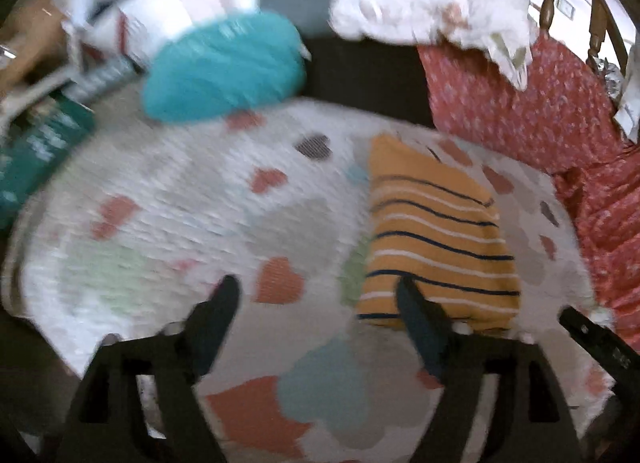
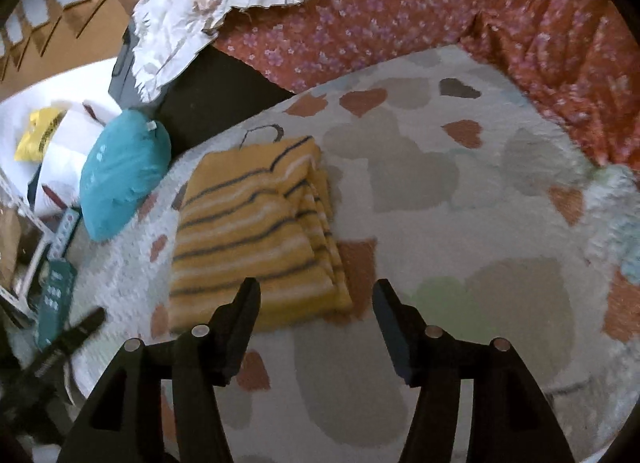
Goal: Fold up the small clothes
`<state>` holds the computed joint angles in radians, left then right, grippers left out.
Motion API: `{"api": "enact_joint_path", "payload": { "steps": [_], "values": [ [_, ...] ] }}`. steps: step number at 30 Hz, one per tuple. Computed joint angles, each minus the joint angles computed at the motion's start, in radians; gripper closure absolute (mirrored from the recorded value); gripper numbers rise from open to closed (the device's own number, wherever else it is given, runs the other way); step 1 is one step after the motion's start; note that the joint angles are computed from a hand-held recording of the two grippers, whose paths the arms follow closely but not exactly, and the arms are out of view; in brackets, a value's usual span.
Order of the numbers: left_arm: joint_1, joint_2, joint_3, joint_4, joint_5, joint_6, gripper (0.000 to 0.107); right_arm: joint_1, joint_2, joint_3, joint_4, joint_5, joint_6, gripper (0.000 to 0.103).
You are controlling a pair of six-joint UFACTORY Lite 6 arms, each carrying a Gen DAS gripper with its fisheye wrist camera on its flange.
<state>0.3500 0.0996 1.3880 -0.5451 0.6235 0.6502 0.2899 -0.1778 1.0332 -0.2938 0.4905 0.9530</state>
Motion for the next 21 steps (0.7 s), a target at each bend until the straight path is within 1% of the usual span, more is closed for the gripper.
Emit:
{"api": "enact_joint_path", "payload": {
  "steps": [1, 2, 4, 6, 8, 9, 10, 12, 13, 15, 18, 21],
  "values": [
    [0.017, -0.067, -0.065, 0.000, -0.047, 0.004, 0.012, 0.035, -0.043, -0.037, -0.058, 0.025, 0.072, 0.039],
    [0.034, -0.115, -0.107, -0.009, -0.072, 0.015, 0.010, 0.061, -0.065, -0.061, -0.095, 0.038, 0.123, 0.039],
    [0.086, -0.188, -0.155, -0.063, -0.073, 0.086, 0.004, 0.119, -0.138, -0.126, -0.150, 0.075, 0.208, 0.039],
    [0.137, -0.238, -0.190, -0.100, -0.062, 0.162, 0.004, 0.205, -0.218, -0.189, -0.220, 0.138, 0.320, 0.038],
    [0.159, -0.268, -0.240, -0.100, -0.090, 0.206, 0.004, 0.280, -0.267, -0.230, -0.273, 0.192, 0.408, 0.035],
    [0.156, -0.256, -0.244, -0.059, -0.105, 0.186, 0.004, 0.325, -0.287, -0.252, -0.299, 0.223, 0.451, 0.032],
    [0.145, -0.204, -0.205, -0.001, -0.083, 0.138, 0.004, 0.352, -0.292, -0.263, -0.310, 0.239, 0.476, 0.031],
    [0.119, -0.150, -0.148, 0.095, -0.027, 0.052, 0.004, 0.360, -0.261, -0.262, -0.285, 0.224, 0.449, 0.031],
    [0.100, -0.157, -0.159, 0.121, -0.035, 0.041, 0.004, 0.362, -0.246, -0.258, -0.283, 0.217, 0.446, 0.031],
    [0.056, -0.200, -0.222, 0.145, -0.085, 0.049, 0.004, 0.365, -0.205, -0.243, -0.297, 0.202, 0.458, 0.031],
    [0.007, -0.212, -0.258, 0.161, -0.077, 0.069, 0.004, 0.360, -0.153, -0.223, -0.287, 0.172, 0.451, 0.031],
    [-0.036, -0.202, -0.273, 0.205, -0.054, 0.050, 0.004, 0.339, -0.095, -0.203, -0.265, 0.146, 0.431, 0.030]
  ]
}}
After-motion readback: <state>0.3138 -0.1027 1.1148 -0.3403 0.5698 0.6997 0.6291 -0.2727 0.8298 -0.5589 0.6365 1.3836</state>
